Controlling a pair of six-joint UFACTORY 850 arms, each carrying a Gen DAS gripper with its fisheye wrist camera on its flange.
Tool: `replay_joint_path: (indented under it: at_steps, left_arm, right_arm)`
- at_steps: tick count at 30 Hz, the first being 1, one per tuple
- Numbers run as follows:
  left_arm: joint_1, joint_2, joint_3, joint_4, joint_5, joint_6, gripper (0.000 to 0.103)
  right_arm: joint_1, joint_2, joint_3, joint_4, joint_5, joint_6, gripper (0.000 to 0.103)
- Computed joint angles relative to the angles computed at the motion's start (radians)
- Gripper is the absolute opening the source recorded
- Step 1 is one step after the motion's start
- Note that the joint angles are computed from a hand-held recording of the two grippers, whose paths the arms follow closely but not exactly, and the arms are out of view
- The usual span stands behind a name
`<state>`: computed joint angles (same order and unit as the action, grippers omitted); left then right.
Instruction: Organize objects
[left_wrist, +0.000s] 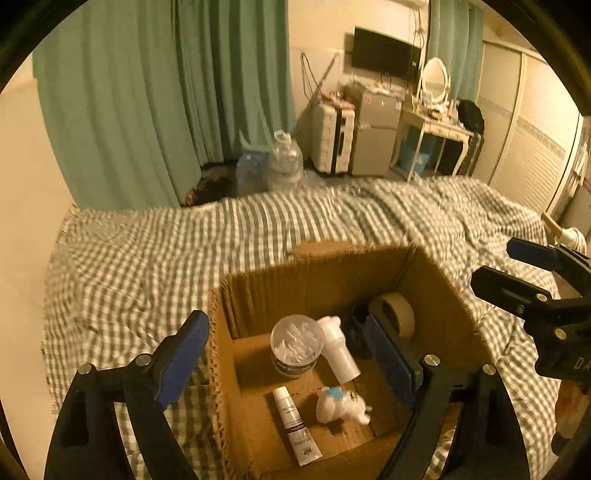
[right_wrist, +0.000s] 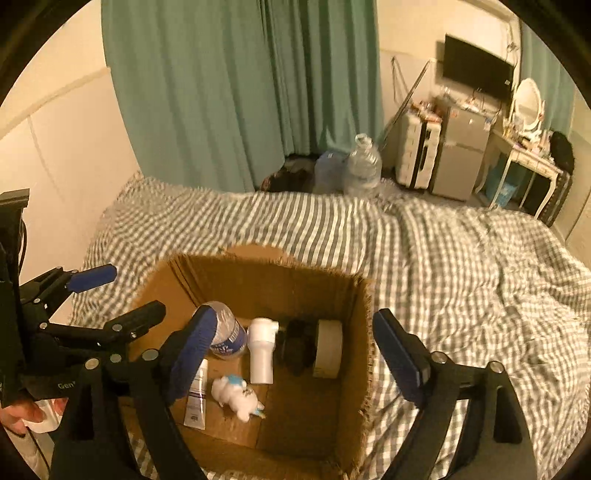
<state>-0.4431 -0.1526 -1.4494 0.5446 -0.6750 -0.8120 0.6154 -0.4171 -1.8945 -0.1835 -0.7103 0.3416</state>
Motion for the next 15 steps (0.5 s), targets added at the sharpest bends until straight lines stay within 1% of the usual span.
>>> replay_joint_path:
  at_steps: [1, 3, 10, 15]
  left_arm:
    - [-0.008, 0.014, 0.002, 0.027, -0.006, -0.025, 0.093]
    - [-0.028, 0.038, 0.004, 0.086, -0.017, -0.074, 0.095]
    - [-0.100, 0.119, 0.009, 0.253, -0.065, -0.203, 0.100]
    - [-0.167, 0.167, 0.026, 0.374, -0.106, -0.291, 0.101]
  right_arm:
    - [0.004, 0.014, 0.007, -0.021, 0.006, 0.016, 0.090]
    - [0.015, 0.047, 0.024, -0.063, 0.015, 0.049, 0.091]
    - [0.059, 0.167, 0.109, -0.240, 0.048, 0.209, 0.096]
    - [0.095, 0.263, 0.193, -0.381, 0.085, 0.342, 0.099]
